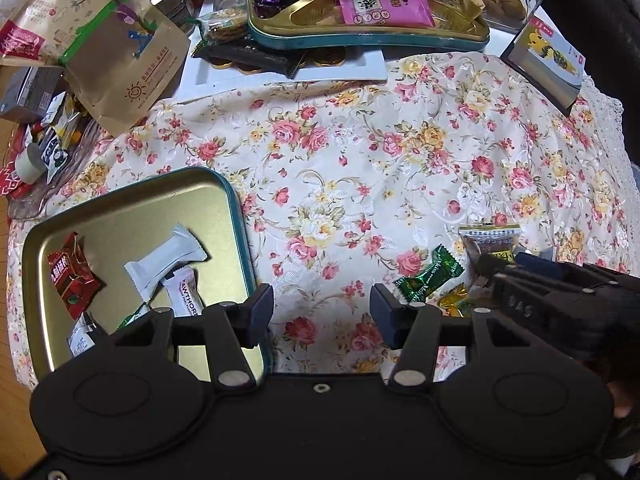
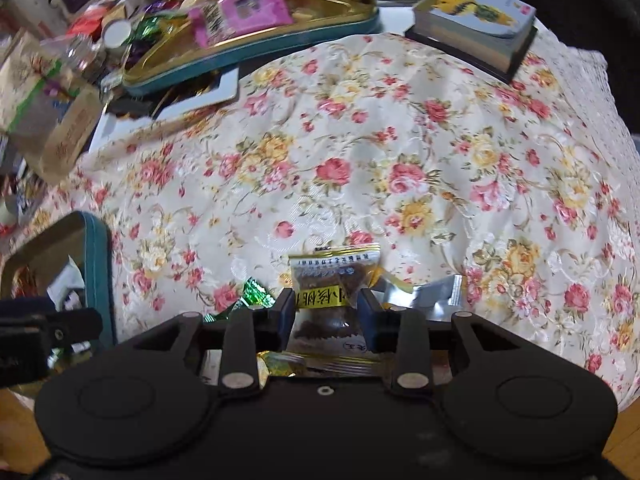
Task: Organize snacks
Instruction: 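Grasp the brown packet with yellow label with the right gripper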
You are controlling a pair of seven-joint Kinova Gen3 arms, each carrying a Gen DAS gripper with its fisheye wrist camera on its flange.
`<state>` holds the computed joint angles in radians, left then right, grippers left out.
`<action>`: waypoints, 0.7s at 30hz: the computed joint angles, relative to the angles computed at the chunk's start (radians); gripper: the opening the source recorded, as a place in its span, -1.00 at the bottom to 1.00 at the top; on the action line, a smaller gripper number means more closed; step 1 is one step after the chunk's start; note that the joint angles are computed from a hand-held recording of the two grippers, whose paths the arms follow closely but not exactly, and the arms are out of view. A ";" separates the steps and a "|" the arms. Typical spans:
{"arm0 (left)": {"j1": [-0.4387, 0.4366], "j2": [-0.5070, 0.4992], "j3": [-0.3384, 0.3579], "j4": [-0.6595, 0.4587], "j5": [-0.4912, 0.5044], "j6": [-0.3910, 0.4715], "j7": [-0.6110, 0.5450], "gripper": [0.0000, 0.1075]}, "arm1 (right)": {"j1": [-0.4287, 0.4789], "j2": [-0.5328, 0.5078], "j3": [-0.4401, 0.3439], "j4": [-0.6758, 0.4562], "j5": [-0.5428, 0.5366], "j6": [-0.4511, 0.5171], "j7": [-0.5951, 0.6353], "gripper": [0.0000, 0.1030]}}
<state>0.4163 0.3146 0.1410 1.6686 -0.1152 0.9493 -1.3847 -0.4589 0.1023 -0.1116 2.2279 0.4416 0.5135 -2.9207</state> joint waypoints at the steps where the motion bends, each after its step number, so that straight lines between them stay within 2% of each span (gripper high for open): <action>1: -0.003 0.000 0.001 -0.001 0.005 0.001 -0.003 0.10 | -0.018 0.016 -0.004 -0.011 0.031 0.021 -0.024 -0.25; 5: -0.006 -0.002 0.004 0.001 0.015 -0.001 -0.014 0.10 | -0.073 0.069 0.000 -0.032 0.100 0.062 -0.055 -0.26; 8: -0.002 -0.003 0.006 0.006 0.015 -0.007 -0.018 0.10 | -0.107 0.082 0.021 -0.016 0.162 0.045 -0.111 -0.27; 10: 0.002 0.001 0.007 0.005 0.015 -0.009 -0.017 0.10 | -0.111 0.074 0.028 -0.006 0.179 0.039 -0.135 -0.34; 14: 0.009 0.009 0.010 0.004 0.022 -0.018 -0.016 0.10 | -0.077 0.017 0.032 0.019 0.168 0.020 -0.166 -0.37; 21: 0.035 0.018 0.028 0.028 0.033 -0.080 -0.038 0.09 | 0.052 -0.124 0.004 0.056 0.114 -0.008 -0.197 -0.36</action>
